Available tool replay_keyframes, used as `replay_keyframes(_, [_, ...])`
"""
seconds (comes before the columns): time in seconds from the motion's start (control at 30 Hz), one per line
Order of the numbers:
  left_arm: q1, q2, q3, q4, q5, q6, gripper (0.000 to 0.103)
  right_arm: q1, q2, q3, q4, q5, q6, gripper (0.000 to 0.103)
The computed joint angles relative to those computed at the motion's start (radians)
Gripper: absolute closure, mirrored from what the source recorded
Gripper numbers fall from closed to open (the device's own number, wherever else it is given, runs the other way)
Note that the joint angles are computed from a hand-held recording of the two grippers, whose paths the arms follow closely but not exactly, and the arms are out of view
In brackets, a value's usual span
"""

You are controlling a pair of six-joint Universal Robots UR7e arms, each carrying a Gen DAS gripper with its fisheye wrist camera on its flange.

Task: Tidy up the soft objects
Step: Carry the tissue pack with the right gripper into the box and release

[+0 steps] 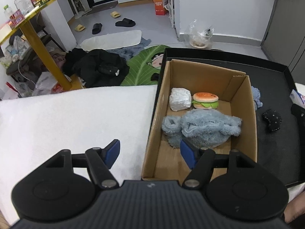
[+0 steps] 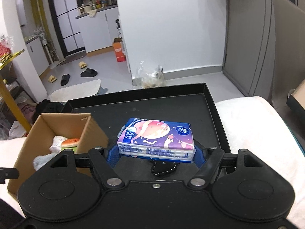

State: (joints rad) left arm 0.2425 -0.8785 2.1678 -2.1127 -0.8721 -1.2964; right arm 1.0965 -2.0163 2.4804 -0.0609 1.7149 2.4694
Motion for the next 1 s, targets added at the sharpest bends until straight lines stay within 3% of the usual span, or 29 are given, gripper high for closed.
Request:
replay_keyframes(0.17, [-0.007, -0.016, 0.049, -0.089, 0.014, -0.005, 0.035, 0.035, 0.003, 0.000, 0.027, 0.008, -0.020, 0.031])
replay_keyframes(0.43, [0.011, -0.036, 0.087, -0.178, -0.003, 0.014, 0.035, 0.250, 0.075, 0.005, 0.008, 0.129, -0.015, 0.031])
replay_keyframes(0.73, [0.011, -0.042, 0.114, -0.228, -0.007, 0.042, 0.038, 0.424, 0.237, -0.056, -0.010, 0.248, 0.057, 0.031])
replay_keyframes(1.0, [0.040, -0.050, 0.132, -0.278, -0.028, 0.048, 0.042, 0.525, 0.365, -0.103, -0.041, 0.346, 0.075, 0.031])
